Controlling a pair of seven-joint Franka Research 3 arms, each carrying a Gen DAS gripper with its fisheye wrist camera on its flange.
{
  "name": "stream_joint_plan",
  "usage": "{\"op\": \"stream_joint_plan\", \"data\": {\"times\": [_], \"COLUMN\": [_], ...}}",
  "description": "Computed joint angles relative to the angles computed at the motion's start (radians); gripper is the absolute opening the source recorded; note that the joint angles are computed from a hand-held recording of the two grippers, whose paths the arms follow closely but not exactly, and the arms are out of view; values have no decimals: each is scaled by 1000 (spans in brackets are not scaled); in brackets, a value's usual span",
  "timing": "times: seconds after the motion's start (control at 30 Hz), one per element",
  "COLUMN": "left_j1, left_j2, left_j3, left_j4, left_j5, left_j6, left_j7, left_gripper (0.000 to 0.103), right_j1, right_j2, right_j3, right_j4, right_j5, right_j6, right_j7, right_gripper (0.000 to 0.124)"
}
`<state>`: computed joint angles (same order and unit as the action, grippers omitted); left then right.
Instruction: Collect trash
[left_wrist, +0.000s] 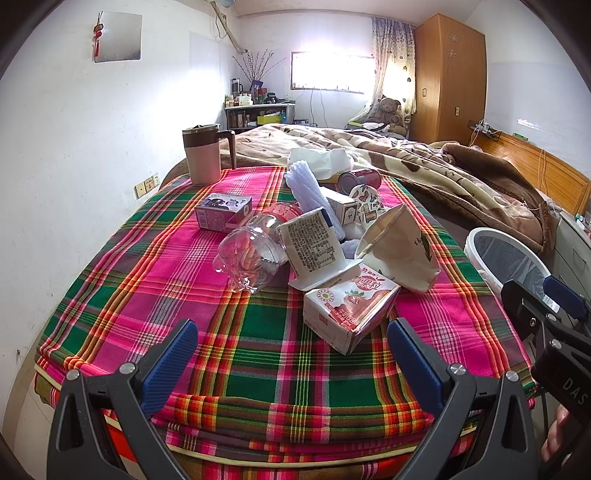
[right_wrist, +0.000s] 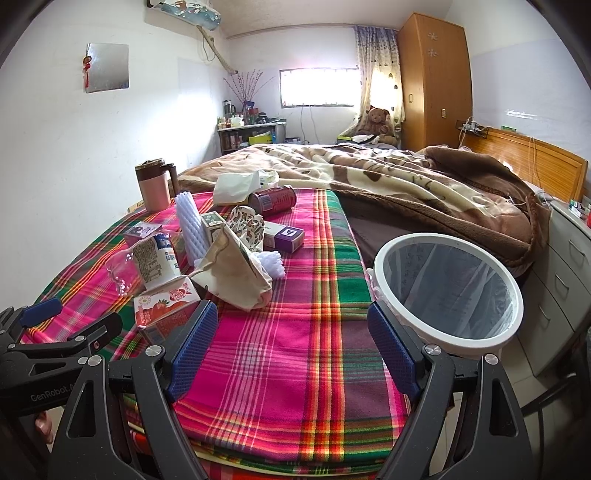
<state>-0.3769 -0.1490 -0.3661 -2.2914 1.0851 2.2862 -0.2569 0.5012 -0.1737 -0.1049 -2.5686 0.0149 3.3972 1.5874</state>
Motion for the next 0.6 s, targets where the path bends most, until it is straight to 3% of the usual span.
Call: {"op": "stream_joint_plan", "data": {"times": [0.6], "left_j1": [1], "left_j2": [-6], "left_j3": [-1], "left_j4": [-4], "left_j5": [-2], "left_j6": [0], "left_j7": [1], "left_gripper": [103], "right_j1": [-15], "right_j2": [1], "right_j3": [15], "right_j4": [0], "right_j5": [4], "right_j6": [2], "right_j7": [-3], "right_gripper": [85]}}
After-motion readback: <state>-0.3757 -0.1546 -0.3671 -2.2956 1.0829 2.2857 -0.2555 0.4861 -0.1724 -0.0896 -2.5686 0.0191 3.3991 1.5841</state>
